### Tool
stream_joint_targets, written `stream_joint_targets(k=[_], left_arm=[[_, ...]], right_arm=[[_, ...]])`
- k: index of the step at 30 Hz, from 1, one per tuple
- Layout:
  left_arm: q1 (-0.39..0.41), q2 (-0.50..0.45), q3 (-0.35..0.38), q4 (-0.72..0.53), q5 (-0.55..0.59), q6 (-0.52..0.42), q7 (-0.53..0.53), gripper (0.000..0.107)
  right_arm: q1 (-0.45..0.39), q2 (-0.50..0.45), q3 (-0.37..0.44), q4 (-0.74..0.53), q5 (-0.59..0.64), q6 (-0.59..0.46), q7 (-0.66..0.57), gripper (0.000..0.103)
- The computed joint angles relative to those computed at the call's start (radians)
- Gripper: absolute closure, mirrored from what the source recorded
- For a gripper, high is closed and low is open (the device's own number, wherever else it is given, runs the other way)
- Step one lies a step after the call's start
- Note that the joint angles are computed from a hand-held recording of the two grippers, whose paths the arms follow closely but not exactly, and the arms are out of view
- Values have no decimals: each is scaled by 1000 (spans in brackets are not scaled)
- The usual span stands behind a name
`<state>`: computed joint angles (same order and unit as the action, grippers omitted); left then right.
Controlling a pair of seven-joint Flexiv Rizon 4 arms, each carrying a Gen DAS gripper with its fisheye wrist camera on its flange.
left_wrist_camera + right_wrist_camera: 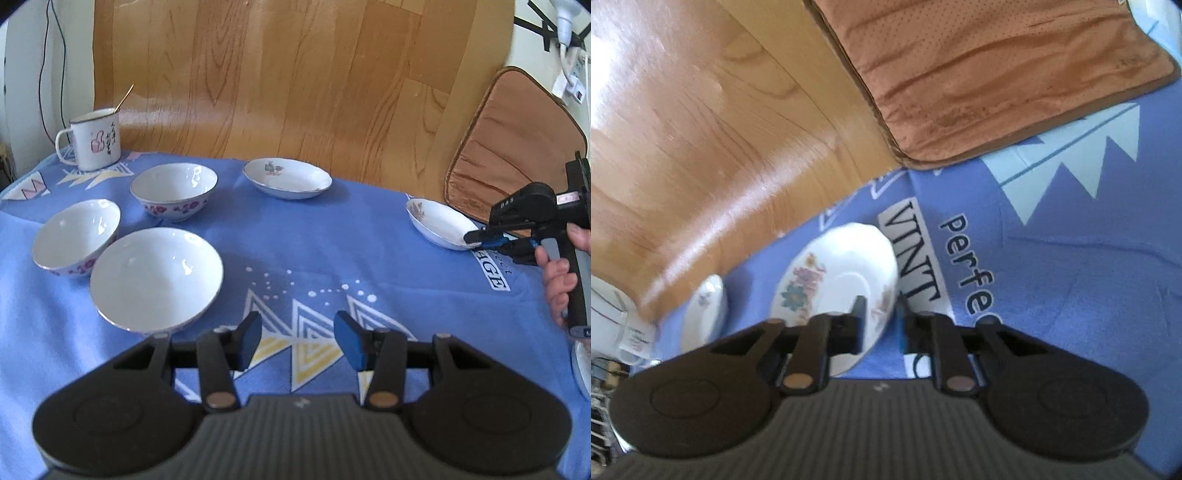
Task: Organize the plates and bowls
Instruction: 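Lift the large floral plate with the right gripper off the cloth, then carry the held plate with the right gripper over a small floral plate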
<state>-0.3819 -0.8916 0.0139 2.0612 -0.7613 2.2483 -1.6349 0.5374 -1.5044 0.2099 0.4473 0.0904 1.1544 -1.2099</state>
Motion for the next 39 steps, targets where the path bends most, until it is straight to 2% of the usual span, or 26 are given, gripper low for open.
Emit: stream_joint_targets(k=[1,2,4,7,9,14,18,22,23,26,29,32,39], left_arm=[[9,-1,-8,3,14,4,-12,62],[28,2,-19,10,42,6,-28,62],[66,9,-40,22,101,5,-62,62],[143,19,-83,34,222,-13,-128,58],[161,25,-90,38,273,-27,-156,55],[160,40,-84,45,355,-48,-186,53],[130,44,-72,25,376,-93,-166,53],[52,37,-22,-3,315,-156,-132,53],[46,35,-19,-8,305,-169,-131,53],[13,32,6,-20,274,-186,-127,53],[-1,32,13,-26,259,-197,-125,56],[-19,30,22,-34,252,-203,-114,57],[-74,19,55,-58,217,-235,-72,67]], right_arm=[[-1,24,-5,38,29,13,-24,92],[-12,48,22,81,40,23,-44,92],[-67,119,136,209,82,44,-148,92],[-150,206,267,376,156,40,-325,92],[-218,261,347,497,211,25,-454,92],[-336,359,437,738,333,25,-673,94],[-377,405,461,862,394,93,-784,93],[-375,412,465,910,395,173,-834,89],[-364,417,458,919,384,206,-842,89],[-307,414,435,962,340,401,-884,88],[-291,395,441,974,300,507,-896,88],[-292,375,448,971,267,530,-865,88],[-313,362,472,1025,170,607,-834,88]])
